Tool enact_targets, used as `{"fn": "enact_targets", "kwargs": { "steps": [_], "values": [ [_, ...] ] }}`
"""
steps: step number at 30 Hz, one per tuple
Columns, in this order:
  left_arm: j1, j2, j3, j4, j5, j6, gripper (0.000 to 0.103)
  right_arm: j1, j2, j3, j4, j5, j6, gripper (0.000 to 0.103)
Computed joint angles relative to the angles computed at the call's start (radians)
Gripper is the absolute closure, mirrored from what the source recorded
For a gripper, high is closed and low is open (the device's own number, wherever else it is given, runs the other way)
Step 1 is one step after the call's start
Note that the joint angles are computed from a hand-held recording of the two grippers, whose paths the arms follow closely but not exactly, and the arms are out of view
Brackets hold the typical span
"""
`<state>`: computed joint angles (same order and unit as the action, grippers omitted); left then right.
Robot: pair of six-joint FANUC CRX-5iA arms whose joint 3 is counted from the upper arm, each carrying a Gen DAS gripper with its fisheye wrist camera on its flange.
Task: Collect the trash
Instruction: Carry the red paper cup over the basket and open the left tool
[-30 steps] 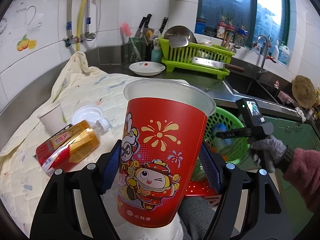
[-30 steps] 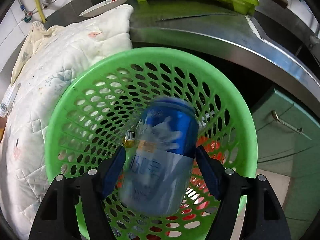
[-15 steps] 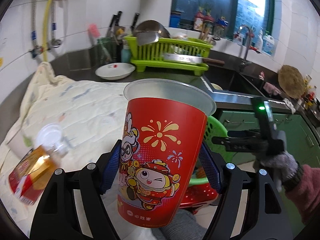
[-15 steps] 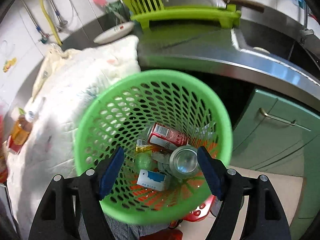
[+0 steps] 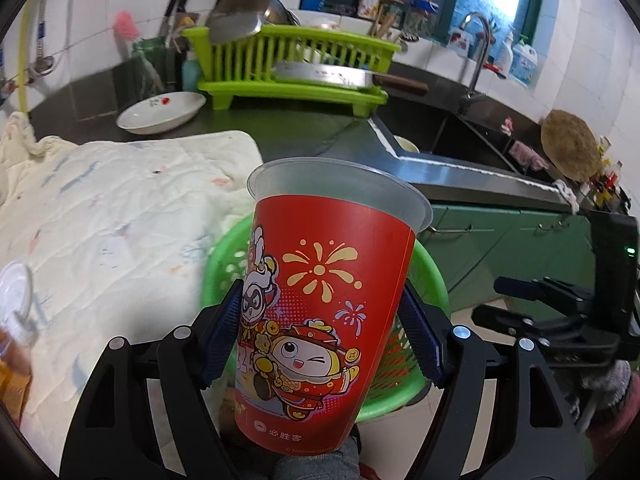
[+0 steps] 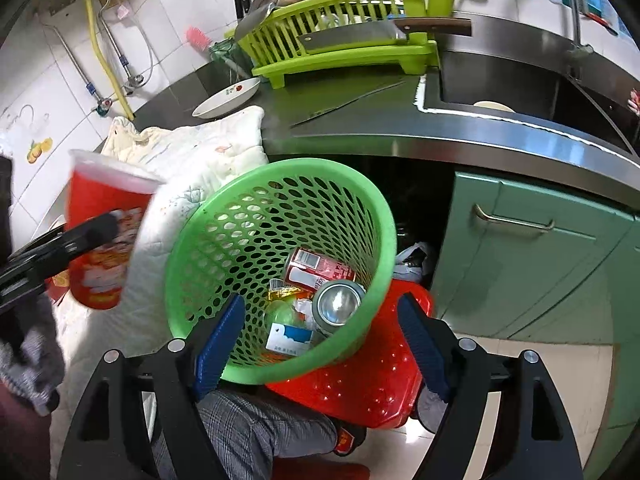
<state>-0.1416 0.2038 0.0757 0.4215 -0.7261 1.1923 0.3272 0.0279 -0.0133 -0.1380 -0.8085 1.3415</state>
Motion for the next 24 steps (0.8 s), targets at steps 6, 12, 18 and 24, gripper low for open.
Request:
{"fn": "enact_targets", "kwargs": {
  "steps": [6,12,18,24],
  "values": [
    [-0.025,0.078,0.084,-0.058,-0.038,0.043,0.029,-0.010,-0.010,-0.010,-0.023,0.004,0.011,0.027],
    [-0.027,0.118,0.114,-0.066,-0.065,0.062,0.028,-0.010,-0.011,-0.016,-0.036,0.001,0.019,0.027],
    [-0.022,0.097,0.083,-0.055,-0.051,0.044,0.024,-0.004,-0.015,-0.024,-0.042,-0.002,0.017,0.027],
    [-0.002,0.034,0.018,-0.022,-0.032,0.007,0.024,0.011,-0.026,-0.026,-0.044,0.006,0.017,0.027]
  ]
}}
